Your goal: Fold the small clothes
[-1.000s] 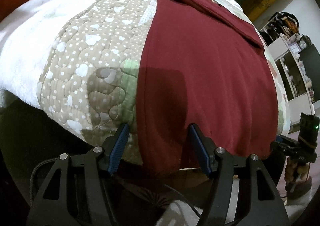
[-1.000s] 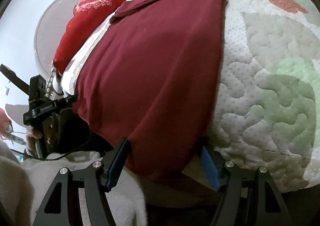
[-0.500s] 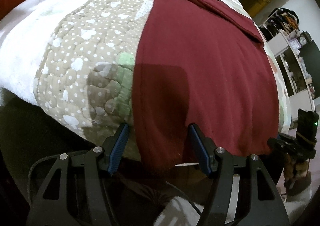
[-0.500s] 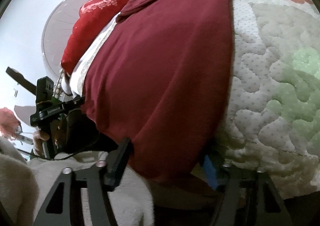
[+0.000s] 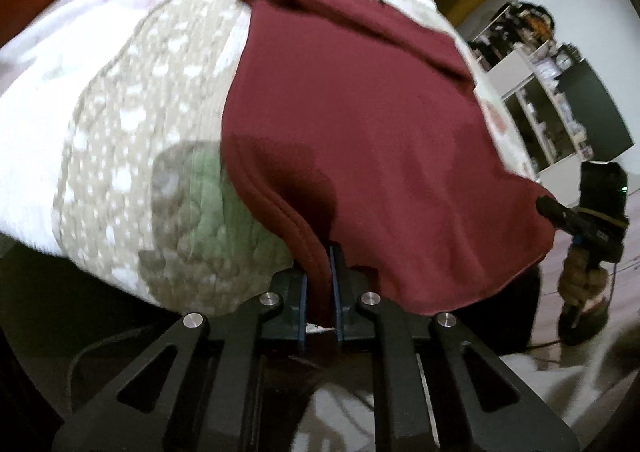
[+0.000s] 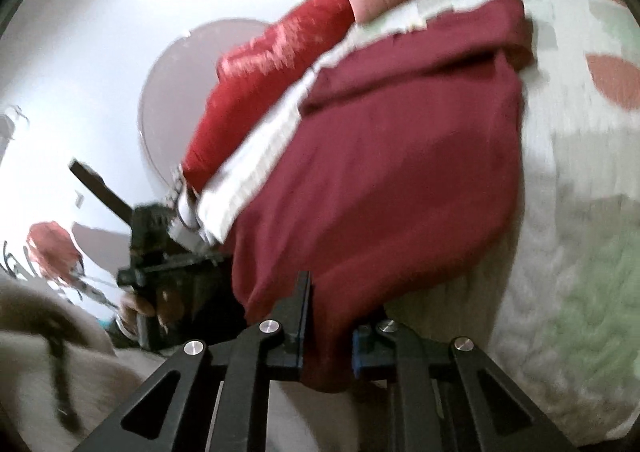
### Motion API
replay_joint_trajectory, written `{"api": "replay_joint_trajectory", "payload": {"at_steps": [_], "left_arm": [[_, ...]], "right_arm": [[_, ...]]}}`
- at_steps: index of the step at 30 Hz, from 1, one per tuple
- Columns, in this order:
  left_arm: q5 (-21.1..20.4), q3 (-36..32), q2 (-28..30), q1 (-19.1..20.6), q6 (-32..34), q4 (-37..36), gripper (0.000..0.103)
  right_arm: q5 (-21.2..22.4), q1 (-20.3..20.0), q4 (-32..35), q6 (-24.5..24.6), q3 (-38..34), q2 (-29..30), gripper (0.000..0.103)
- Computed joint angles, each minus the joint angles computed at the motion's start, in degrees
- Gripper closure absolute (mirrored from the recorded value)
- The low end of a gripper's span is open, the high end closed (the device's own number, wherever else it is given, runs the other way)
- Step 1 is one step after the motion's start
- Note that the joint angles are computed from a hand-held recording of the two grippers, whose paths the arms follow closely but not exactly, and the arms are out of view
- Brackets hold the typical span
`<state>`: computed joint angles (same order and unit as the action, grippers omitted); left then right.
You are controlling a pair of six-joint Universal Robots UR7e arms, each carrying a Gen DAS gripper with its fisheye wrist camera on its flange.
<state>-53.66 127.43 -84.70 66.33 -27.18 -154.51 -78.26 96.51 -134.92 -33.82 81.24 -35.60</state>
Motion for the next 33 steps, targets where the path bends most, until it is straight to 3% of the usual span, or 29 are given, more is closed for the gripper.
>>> {"api": "replay_joint_trajectory", "payload": {"at_steps": [7,13,22,33], "left_arm": [[-2.14,-2.58,0.03,0.63,4.07,-5.50,0.096],[-1.45,-6.69,1.85,1.27,9.10,-10.94,0.096],[-0.88,-19.66,9.81,4.59,20.23,-16.90,0.096],[-0.01,-32.15,17.60,7.26,25.80,-15.72,0.096]], "right_arm": [[4.85,0.38,-4.11,0.96,-4.00,1.47,0.089],[5.63,1.28,-6.84,2.59,-9.69,4.53,0.089],[5.29,2.88,-3.91,6.81,-28.11,14.51,0.089],[1.12,3.85,4.84,9.84,-50.37,25.98,0.089]]}}
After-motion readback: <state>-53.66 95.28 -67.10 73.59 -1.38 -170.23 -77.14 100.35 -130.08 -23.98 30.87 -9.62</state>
